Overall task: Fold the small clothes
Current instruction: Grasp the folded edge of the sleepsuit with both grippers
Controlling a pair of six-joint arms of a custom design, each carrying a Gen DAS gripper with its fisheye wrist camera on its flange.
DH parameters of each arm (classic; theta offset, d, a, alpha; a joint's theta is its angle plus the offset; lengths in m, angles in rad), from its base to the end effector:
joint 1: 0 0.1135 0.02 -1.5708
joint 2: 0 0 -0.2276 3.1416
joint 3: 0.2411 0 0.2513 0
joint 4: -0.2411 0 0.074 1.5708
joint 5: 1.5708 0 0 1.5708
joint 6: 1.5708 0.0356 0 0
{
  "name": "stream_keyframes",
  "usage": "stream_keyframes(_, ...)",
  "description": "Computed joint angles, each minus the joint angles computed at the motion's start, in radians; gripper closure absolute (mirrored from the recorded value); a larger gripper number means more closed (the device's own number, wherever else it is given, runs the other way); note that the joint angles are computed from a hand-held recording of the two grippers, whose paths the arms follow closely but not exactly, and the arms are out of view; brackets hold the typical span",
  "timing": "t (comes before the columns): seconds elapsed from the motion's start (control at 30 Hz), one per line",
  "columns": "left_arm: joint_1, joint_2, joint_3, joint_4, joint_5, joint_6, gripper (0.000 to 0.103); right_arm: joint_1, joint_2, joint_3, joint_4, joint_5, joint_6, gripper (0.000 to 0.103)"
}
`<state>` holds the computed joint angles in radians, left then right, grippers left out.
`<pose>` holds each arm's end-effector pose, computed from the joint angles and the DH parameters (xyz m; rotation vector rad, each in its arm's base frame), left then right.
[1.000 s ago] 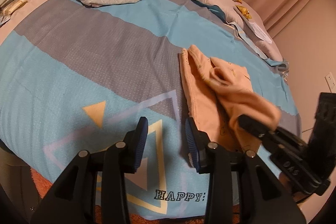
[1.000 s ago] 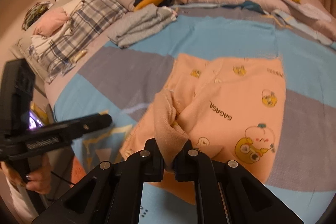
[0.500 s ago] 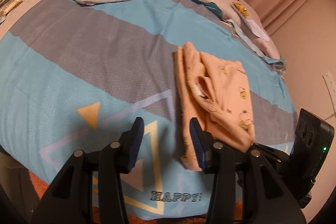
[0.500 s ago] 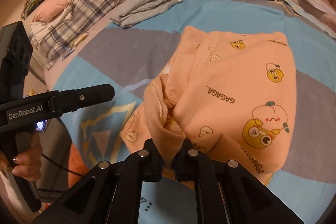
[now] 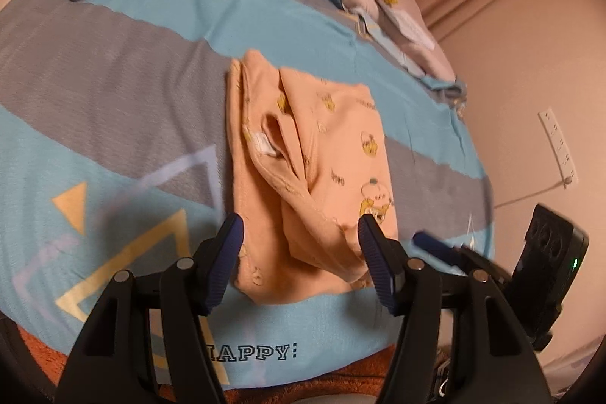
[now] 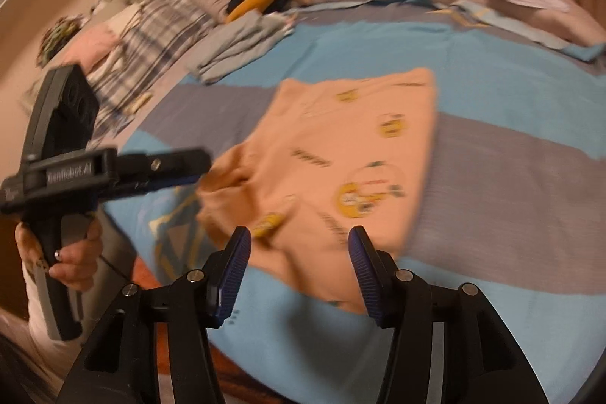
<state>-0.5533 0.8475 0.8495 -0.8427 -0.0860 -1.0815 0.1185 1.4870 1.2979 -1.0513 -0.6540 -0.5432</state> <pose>0.1601 -0.0953 0.2630 -0.6953 2.4130 -0.6260 0.2805 0.0552 0.2566 -0.9779 2.3972 0.7662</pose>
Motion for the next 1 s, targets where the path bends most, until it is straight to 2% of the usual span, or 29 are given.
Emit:
stream_keyframes(0.23, 0.023, 0.076, -0.018, 0.084, 0.108, 0.023, 0.042, 0.009, 0.075, 0.029, 0.095, 0.050, 0.124, 0.050)
stream_keyframes(0.3, 0.017, 0.122, 0.000, 0.062, 0.080, 0.023, 0.052, 0.020, 0.077, 0.027, 0.125, 0.064, 0.154, 0.050)
stream_keyframes(0.33, 0.008, 0.147, 0.016, 0.037, 0.052, 0.025, 0.067, 0.020, 0.074, 0.021, 0.132, 0.064, 0.153, 0.053)
stream_keyframes(0.37, -0.002, 0.171, 0.030, 0.009, 0.022, 0.024, 0.077, 0.032, 0.072, 0.019, 0.140, 0.064, 0.157, 0.061)
stream_keyframes(0.4, -0.005, 0.174, 0.026, 0.002, 0.012, 0.023, 0.078, 0.042, 0.070, 0.016, 0.142, 0.057, 0.158, 0.065)
stream_keyframes(0.5, -0.003, 0.136, -0.010, 0.004, 0.015, 0.021, 0.076, 0.047, 0.065, 0.000, 0.119, 0.039, 0.121, 0.066)
stream_keyframes(0.73, -0.015, 0.067, -0.071, -0.026, 0.014, -0.008, 0.073, 0.071, 0.047, -0.061, 0.062, 0.084, 0.062, 0.066)
stream_keyframes(1.0, -0.049, 0.085, -0.021, -0.082, -0.011, 0.012, 0.071, 0.040, 0.058, -0.054, 0.000, 0.085, 0.022, 0.066)
